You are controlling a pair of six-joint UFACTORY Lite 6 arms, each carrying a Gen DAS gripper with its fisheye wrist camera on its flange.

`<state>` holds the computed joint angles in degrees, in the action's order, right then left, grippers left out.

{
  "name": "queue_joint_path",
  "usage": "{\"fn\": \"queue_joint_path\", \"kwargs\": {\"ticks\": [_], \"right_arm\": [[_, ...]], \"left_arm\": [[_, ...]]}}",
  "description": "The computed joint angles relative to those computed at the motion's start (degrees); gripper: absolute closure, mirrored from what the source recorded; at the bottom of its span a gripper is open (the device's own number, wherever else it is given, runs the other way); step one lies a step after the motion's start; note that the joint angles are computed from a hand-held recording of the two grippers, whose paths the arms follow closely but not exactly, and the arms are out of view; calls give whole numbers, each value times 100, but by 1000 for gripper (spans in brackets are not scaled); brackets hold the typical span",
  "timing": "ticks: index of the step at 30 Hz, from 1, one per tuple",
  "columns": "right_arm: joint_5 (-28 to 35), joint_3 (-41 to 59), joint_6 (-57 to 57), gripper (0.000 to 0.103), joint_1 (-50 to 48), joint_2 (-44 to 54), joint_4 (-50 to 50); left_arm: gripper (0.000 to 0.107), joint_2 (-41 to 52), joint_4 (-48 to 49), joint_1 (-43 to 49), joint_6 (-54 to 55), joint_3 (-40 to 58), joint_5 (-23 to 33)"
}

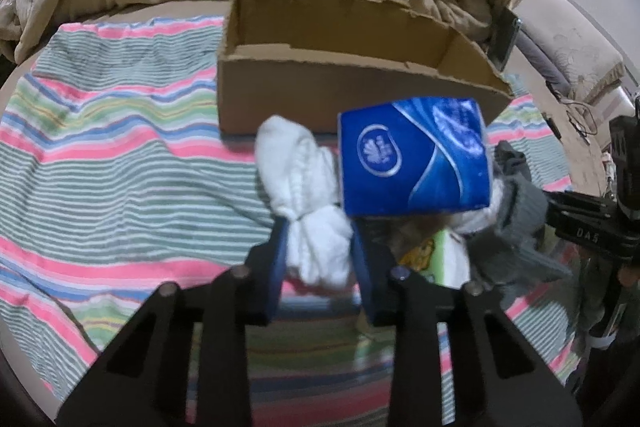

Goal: Organize objects
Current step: 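Grasp white socks with left tool while right tool grasps grey dotted socks, drop both in box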

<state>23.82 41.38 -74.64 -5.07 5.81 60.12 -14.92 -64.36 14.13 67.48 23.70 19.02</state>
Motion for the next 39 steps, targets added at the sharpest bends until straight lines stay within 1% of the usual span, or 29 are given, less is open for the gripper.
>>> {"fn": "queue_joint_path", "kwargs": {"ticks": [5, 9, 13, 19, 21, 29, 30, 32, 36, 39], "right_arm": [[205, -177, 37, 78, -144, -507, -85], [302, -299, 246, 78, -76, -985, -188], [478, -193, 437, 78, -59, -1188, -290], [718, 73, 517, 78, -105, -1333, -354], [726, 162, 553, 78, -72, -1339, -384], [475, 933, 718, 78, 269, -905, -539], [430, 1035, 748, 78, 331, -840, -573], [367, 1277, 828, 78, 457, -671, -654], [258, 1763, 970, 78, 662, -284, -753], [212, 2200, 1146, 78, 820, 136, -887]], "left_arm": [[78, -462, 316, 272, -225, -142, 303], [78, -1118, 956, 522, -827, -230, 661], [78, -1746, 1498, 718, -1370, -202, 1042], [78, -2146, 1810, 810, -1771, 59, 1383], [78, -2164, 1835, 711, -1852, 133, 1354], [78, -1518, 1689, 300, -1667, 820, 894], [78, -1332, 1590, 258, -1578, 968, 798], [78, -1060, 1697, 75, -1739, 1171, 480], [77, -356, 1128, -38, -1256, 1658, 315], [76, 210, 876, -132, -1122, 1968, 114]]}}
